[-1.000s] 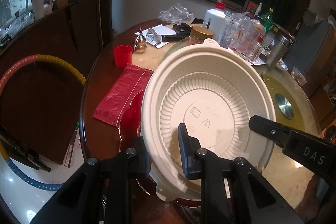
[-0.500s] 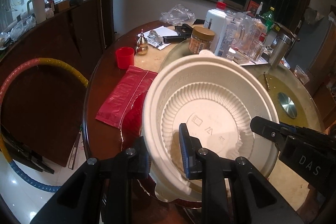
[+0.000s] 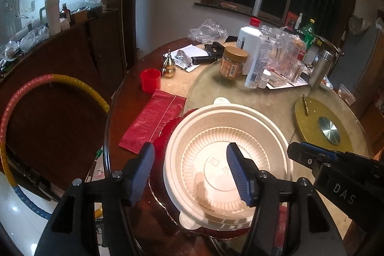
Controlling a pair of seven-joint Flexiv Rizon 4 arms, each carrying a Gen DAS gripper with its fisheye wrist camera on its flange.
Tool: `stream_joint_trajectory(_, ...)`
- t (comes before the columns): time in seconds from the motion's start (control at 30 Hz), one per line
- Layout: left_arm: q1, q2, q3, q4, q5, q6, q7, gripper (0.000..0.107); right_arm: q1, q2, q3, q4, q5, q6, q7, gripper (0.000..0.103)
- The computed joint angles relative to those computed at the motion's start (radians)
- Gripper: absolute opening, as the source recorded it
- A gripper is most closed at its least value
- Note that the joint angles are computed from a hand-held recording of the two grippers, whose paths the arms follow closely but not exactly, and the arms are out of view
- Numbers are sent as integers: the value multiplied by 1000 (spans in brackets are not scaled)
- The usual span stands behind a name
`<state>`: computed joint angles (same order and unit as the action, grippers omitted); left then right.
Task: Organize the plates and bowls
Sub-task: 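Lower the second beige bowl into the first beige bowl on the stack, then open both grippers and pull them back from the nested bowls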
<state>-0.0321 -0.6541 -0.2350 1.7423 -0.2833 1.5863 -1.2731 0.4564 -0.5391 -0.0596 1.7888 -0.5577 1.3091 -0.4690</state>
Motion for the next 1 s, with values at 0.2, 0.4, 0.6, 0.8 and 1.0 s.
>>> stream_joint_trajectory(0.2,-3,3,2,5,7,12,-2,67,14,13,-21,23,-21,21,27,17)
stream_joint_trajectory(0.4,-16,12,18,17,13,41,-23,78,35,25,-51,42,-59,41,62,18)
stream_joint_trajectory(0.6,-30,22,40,28,26,52,-44,80,51,44,-83,73,-129,57,115,39)
stream_joint_trajectory(0.8,-54,30,75,33,38,39,-57,82,80,77,-145,126,-248,91,200,61)
stream_joint_trajectory(1.0,-58,44,79,53,54,49,-57,85,79,127,-188,184,-446,96,343,61)
